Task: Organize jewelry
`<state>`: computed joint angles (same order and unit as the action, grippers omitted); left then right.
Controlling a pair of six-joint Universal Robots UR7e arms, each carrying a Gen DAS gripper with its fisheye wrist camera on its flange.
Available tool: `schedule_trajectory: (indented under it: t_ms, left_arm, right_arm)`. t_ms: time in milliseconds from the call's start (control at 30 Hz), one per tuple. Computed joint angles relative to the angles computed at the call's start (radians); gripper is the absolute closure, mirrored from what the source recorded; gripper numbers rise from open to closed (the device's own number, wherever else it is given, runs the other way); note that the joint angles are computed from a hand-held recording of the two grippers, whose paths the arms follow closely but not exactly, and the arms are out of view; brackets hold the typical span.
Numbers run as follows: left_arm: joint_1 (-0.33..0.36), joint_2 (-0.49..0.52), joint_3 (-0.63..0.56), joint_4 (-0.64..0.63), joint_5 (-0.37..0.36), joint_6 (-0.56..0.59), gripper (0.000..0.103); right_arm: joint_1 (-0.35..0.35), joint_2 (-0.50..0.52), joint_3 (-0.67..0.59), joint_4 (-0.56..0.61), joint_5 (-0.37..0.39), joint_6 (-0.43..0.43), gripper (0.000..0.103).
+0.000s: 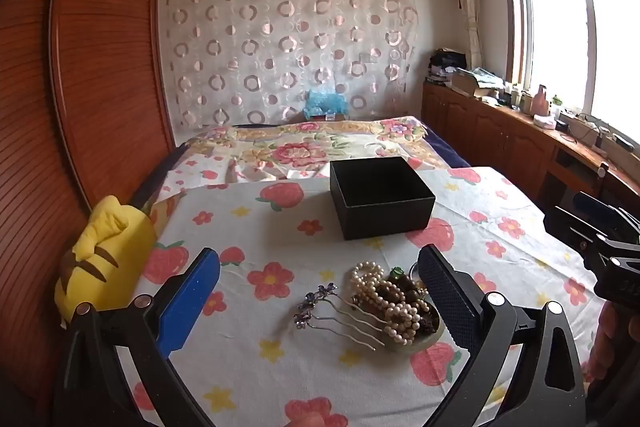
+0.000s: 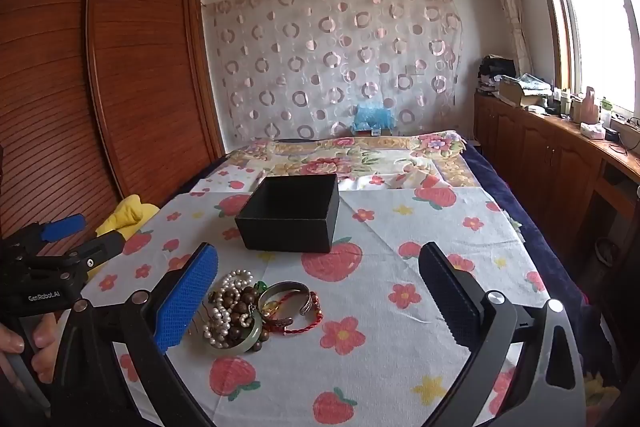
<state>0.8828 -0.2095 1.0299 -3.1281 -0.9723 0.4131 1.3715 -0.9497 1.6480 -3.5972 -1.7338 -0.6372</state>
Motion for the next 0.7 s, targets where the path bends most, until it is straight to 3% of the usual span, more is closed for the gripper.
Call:
schedule_trajectory:
  t_ms: [700]
  left_arm:
    - [0.000, 0.001, 0.000, -0.005, -0.002, 0.003, 0.008]
  right_arm:
    - [-0.001, 0.000, 0.001, -0.006, 0.009, 0.004, 0.002]
